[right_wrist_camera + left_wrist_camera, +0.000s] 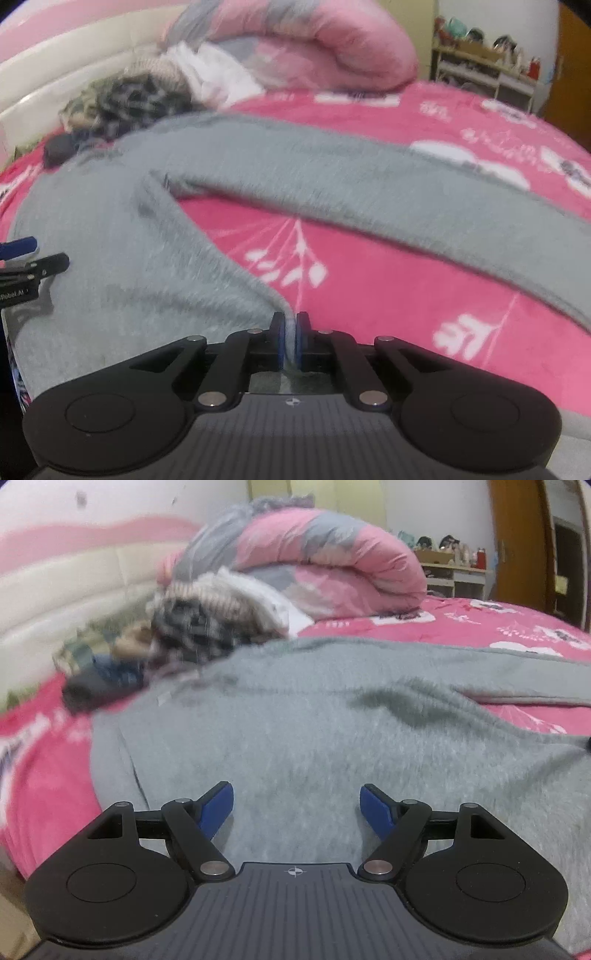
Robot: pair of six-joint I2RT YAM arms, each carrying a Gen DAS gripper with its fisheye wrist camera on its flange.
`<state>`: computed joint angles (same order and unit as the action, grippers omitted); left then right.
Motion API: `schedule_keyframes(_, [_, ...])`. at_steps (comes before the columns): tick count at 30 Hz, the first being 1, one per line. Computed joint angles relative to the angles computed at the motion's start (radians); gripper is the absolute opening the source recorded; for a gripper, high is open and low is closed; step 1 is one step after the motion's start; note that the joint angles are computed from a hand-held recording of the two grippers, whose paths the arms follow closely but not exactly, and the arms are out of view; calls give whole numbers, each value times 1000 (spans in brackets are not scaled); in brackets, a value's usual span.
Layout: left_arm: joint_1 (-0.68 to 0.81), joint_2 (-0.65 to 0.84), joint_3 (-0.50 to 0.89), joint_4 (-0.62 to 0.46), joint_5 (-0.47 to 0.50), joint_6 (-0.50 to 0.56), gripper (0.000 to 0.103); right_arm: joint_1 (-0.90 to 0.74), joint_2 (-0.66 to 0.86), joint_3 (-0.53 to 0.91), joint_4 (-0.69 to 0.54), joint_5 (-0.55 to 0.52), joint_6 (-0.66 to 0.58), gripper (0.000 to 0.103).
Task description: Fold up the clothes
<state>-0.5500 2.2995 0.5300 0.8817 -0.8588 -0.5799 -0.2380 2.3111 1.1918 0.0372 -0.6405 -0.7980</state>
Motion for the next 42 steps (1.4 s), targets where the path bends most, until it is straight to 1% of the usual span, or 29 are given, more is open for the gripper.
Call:
schedule_keyframes(1, [0, -5, 9, 9, -4, 40, 76, -12, -20, -35, 55, 2, 15, 9])
schedule_keyframes(2, [5, -10, 26, 12, 6, 82, 76, -25, -33, -52, 83, -4, 23, 12])
schedule_keyframes(3, [10, -16, 52, -4, 20, 120, 76, -39, -42, -62, 83, -20, 28, 14])
schedule_keyframes(4, [16, -18, 84, -25, 34, 158, 76, -58, -55, -70, 77, -44, 34, 14])
schedule_keyframes(6, [26, 1, 143, -19, 57, 233, 76, -96, -79, -84, 62, -94, 44, 14])
schedule_keyframes(8, [53, 24, 239, -93, 114, 297, 76, -135, -116, -138, 108, -115, 36, 14])
schedule_keyframes(11, [81, 84, 408, -263, 179, 321, 76, -203, -146, -173, 97, -146, 1, 14])
schedule_keyframes(13, [95, 130, 499, -329, 183, 331, 77, -244, -144, -181, 95, -151, -14, 14])
schedule_keyframes(15, [111, 149, 538, -339, 188, 324, 78, -278, -119, -173, 105, -140, -17, 14])
schedule_keyframes(16, [119, 158, 557, -344, 190, 321, 79, -285, -89, -156, 114, -104, -6, 14])
schedule_keyframes(18, [128, 144, 569, -390, 210, 275, 79, -294, -16, -69, 50, -25, 50, 14])
schedule_keyframes(19, [128, 143, 568, -392, 210, 270, 79, -311, 2, -29, -2, -55, 75, 14])
schedule_keyframes(23, [121, 147, 570, -397, 199, 257, 79, -357, 0, 11, -60, -164, 67, 14])
schedule_keyframes(24, [119, 149, 573, -399, 194, 255, 80, -357, 9, 19, -52, -154, 59, 14])
schedule_keyframes(25, [120, 146, 572, -404, 195, 247, 80, -356, 28, 32, -28, -113, 59, 14])
schedule_keyframes(26, [120, 142, 570, -409, 197, 239, 80, -363, 55, 41, 36, -55, 64, 12])
schedule_keyframes(28, [121, 133, 552, -398, 202, 237, 80, -401, 68, 23, 161, -6, 81, 12])
schedule_keyframes(31, [116, 121, 508, -350, 200, 257, 80, -472, 59, 0, 293, 108, 131, 13])
schedule_keyframes(34, [98, 98, 474, -339, 178, 274, 80, -559, 73, 90, 160, 78, 206, 14])
schedule_keyframes(37, [69, 100, 470, -359, 129, 289, 80, -566, 29, 52, 109, -83, 218, 14])
schedule_keyframes(40, [52, 104, 489, -411, 95, 265, 80, -462, -30, -53, 51, -268, 85, 14])
schedule_keyframes(42, [46, 107, 500, -431, 80, 256, 80, -372, -50, -88, -79, -308, -80, 14])
